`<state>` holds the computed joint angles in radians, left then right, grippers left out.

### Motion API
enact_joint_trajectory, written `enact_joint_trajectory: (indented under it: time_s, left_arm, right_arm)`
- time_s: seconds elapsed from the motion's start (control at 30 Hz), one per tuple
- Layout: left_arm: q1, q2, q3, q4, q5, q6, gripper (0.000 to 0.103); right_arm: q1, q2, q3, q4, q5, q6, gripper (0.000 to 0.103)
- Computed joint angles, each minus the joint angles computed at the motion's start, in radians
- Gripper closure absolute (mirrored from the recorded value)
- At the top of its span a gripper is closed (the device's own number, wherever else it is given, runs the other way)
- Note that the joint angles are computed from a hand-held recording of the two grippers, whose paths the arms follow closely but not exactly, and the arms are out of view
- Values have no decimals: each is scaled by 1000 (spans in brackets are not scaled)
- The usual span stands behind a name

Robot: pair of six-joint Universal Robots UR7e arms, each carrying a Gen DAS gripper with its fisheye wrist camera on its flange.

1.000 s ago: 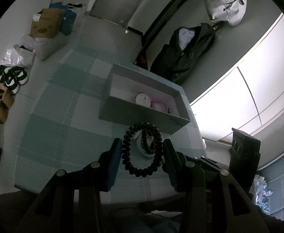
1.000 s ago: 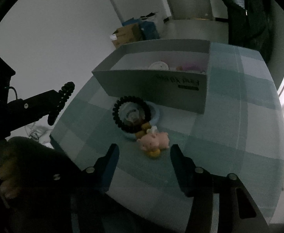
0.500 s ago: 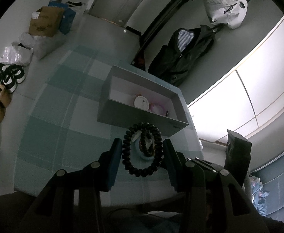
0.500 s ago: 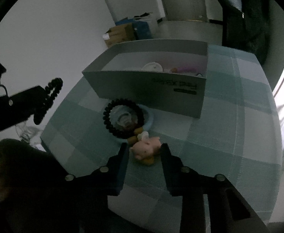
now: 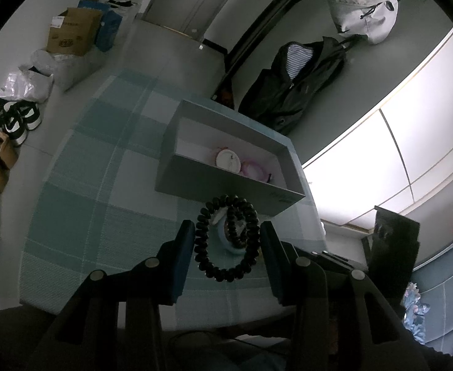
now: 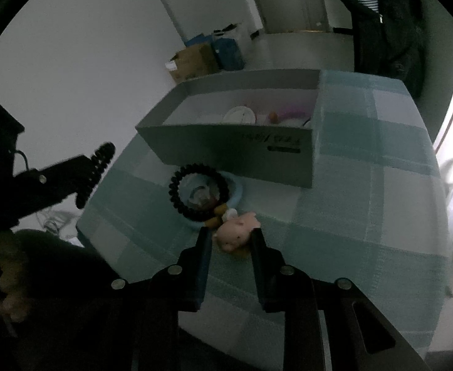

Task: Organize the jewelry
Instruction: 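Carry the bracelet over the grey box while the right gripper grasps the pink toy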

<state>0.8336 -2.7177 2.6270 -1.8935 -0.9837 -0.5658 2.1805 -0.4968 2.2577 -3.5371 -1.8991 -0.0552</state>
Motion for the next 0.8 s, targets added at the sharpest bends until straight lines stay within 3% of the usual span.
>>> enact_joint_trajectory:
  time_s: [0.4, 0.6, 0.8]
  left_arm:
    - [-59, -19, 12, 18, 40, -25, 65]
    - [-58, 23, 14, -28, 41, -15, 65]
    - [-81, 101, 10, -80, 91, 16, 65]
  right_arm:
    - [-31, -41, 51, -119, 118, -5, 79]
    - [-46, -60, 44, -127, 191, -40, 79]
    - [-66, -63, 22, -148, 257, -34, 79]
